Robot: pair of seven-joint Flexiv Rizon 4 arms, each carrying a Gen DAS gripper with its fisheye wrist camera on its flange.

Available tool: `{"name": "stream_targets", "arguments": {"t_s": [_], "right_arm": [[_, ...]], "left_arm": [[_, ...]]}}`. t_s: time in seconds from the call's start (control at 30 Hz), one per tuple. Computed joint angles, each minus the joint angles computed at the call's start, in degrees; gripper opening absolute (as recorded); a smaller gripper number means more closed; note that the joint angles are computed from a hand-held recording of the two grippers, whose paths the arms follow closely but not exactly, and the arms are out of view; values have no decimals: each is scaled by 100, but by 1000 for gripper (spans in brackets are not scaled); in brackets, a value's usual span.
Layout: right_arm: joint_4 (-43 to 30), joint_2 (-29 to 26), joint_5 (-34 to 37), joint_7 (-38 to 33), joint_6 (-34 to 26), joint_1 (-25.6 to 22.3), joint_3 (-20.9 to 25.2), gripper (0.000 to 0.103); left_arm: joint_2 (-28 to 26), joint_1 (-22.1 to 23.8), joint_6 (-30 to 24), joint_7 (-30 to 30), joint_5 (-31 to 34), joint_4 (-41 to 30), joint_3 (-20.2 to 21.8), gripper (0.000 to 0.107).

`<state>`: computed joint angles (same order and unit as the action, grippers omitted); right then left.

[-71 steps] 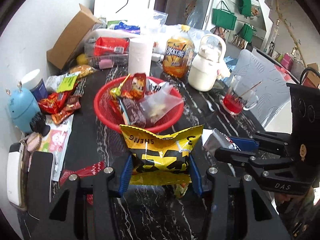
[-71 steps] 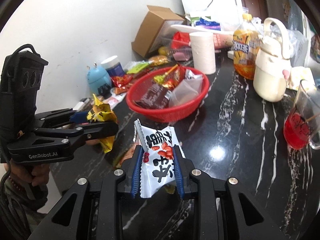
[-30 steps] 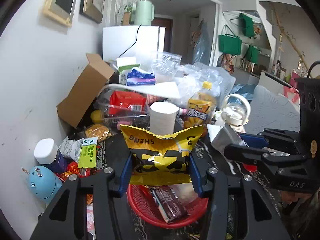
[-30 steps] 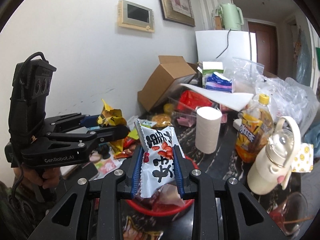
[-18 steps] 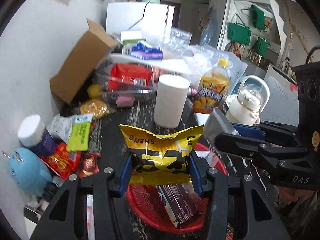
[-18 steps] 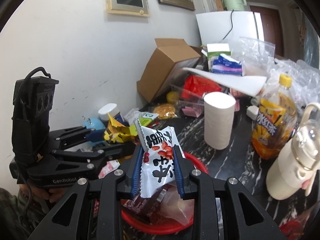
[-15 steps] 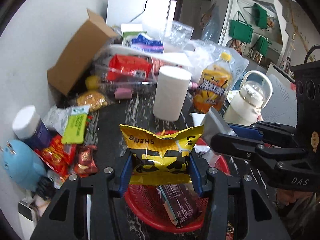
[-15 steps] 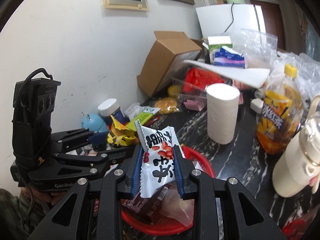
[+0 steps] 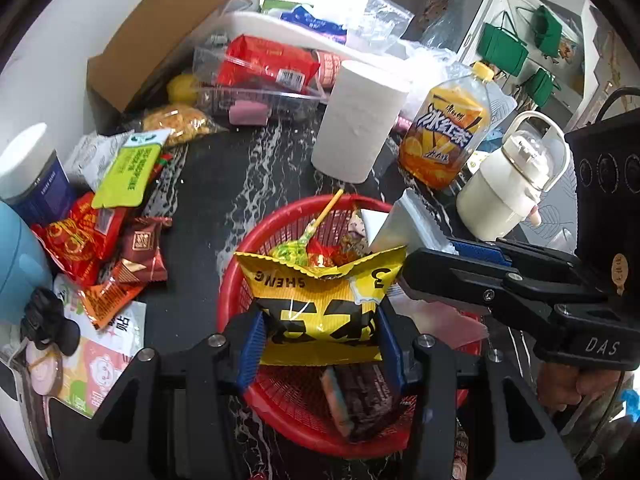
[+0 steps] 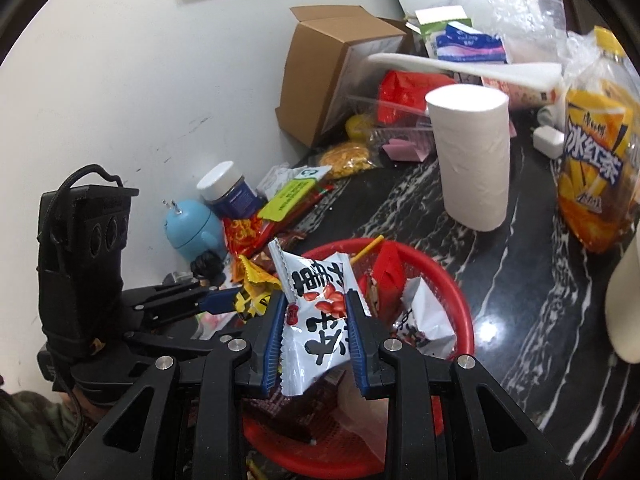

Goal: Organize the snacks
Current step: 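Open the left gripper over the basket while the right gripper releases the white packet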

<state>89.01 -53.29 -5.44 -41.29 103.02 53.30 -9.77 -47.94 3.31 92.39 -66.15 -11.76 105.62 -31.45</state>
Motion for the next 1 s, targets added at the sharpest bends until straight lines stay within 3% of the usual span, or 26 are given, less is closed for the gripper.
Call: {"name": "stream_targets", "arguments": {"t_s": [0.47,0.63,0.8,1.0], "right_arm": [[-245,-128,-408,330,-643,-430,488,29],[-217,-55,-672,352,-794,-537,624,33],[64,161,-745,595,-804,-243,189,54],[337,313,-716,648,-621,120,-308,55]], "left_arm": [[-180,-127,187,-242,76,-191,138,49],[-144,-347,194,-329,109,-271,398,49],[-81,-313,319,-336,177,-181,367,49],[5,-212,681,-429,447,-8,278,49]]}}
